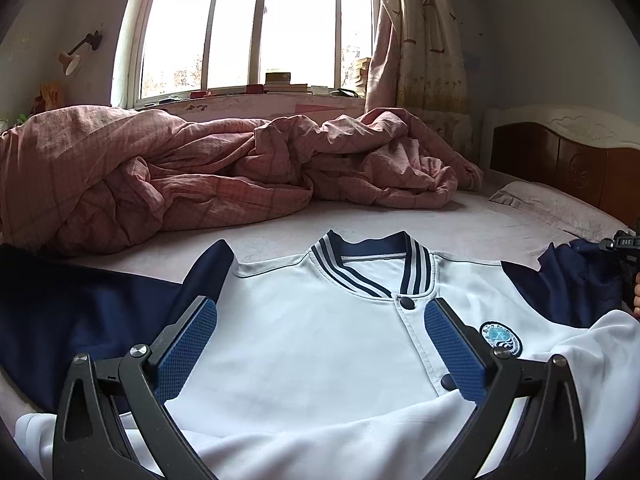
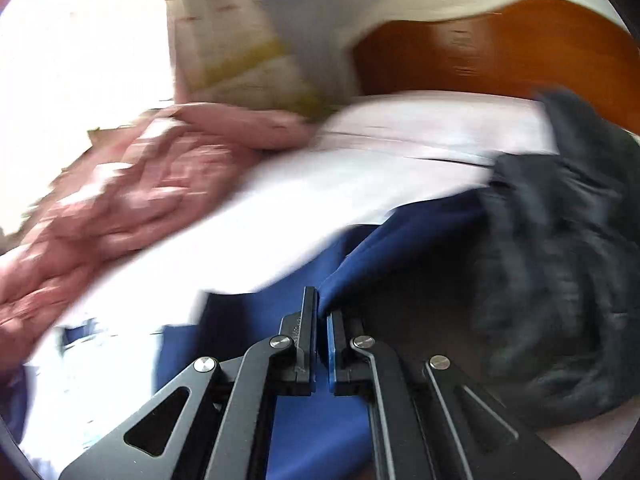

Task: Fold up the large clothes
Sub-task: 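Grasp the navy sleeve cuff with the right gripper and lay it across the chest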

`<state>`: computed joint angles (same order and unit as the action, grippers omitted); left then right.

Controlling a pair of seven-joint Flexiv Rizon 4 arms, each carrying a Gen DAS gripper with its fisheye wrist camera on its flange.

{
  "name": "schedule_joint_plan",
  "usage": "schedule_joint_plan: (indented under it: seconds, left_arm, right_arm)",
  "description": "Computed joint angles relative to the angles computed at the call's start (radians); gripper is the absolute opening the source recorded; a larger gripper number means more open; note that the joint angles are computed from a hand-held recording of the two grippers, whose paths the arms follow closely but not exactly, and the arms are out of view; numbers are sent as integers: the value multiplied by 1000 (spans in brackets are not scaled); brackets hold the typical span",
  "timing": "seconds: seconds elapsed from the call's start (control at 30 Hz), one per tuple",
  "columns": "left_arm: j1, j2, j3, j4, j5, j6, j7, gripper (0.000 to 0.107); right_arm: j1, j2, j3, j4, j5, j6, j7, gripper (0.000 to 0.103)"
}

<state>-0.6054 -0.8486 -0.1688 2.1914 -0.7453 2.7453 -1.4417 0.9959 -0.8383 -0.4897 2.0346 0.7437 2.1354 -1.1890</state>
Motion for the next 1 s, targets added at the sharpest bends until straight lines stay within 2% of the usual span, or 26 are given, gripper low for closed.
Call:
schedule_joint_plan:
  seconds: [0.07,0.1,0.17,0.27,0.33,0.37,0.43,0.47,0.5,0.53,0.57,0.6,0.63,0.67,0.73,0.83,0.87,0.9,0.97,1.0]
  left_arm:
    - [-5,-2,2,-2,-5,6,5,103]
    - [-7,-3,3,-2,-8,9,7,103]
    - [-10,-4,2,-3,-11,15,11,103]
    - [-10,-5,-1,-4,-14,16,17,103]
    - [-8,-5,-2,-4,-13,16,15,103]
    - [-8,-6,-3,-4,-14,17,14,103]
    - [-6,-7,-5,-6,-14,17,11,103]
    - [-5,-7,-5,-4,-11,18,7,103]
    - [-5,-7,-5,-3,-11,18,8,103]
    - [-5,-7,-5,-4,-11,17,8,103]
    - [-4,-6,-4,-2,-10,17,9,103]
    - [-4,-6,-4,-2,-10,16,9,103]
    - [-5,-6,-3,-2,-10,17,10,103]
    - [-5,-7,-3,-1,-10,18,10,103]
    - [-2,-6,-3,-1,-3,17,8,103]
    - [-3,-5,-4,-1,-8,14,10,103]
    - [-2,-5,-4,-1,-6,11,8,103]
    - [0,-4,-5,0,-3,9,5,103]
    - [5,-2,-5,3,0,4,-3,103]
    - [8,-2,-5,4,2,1,-8,103]
  right_arm:
    - [-30,52,90,-19,15,44,-136,4]
    - [-20,68,105,-7,-19,67,-152,4]
    - [-44,98,164,40,-186,130,-106,4]
    - [-68,163,257,47,-286,51,-176,4]
    - [-167,195,382,42,-394,-51,-169,4]
    - [-224,193,438,49,-490,-84,-99,4]
    - [-262,181,461,54,-581,-128,-26,5]
    - [-239,180,449,43,-545,-167,-59,7]
    - [-188,180,404,36,-498,-199,-80,10]
    - [-130,173,342,42,-498,-204,-41,19]
    - [-99,165,306,46,-484,-189,-19,32]
    - [-69,162,278,57,-455,-158,2,41]
    - [-45,161,254,67,-419,-123,24,64]
    - [-25,158,234,76,-373,-81,44,74]
    - [-9,149,198,67,-271,-35,80,74]
    - [-29,178,169,45,-166,-110,167,74]
    - [-48,187,163,38,-171,-154,208,74]
    - [-42,188,125,30,-171,-221,257,74]
    - [18,158,-10,13,-192,-378,346,74]
    - [16,135,-45,-21,-191,-464,339,74]
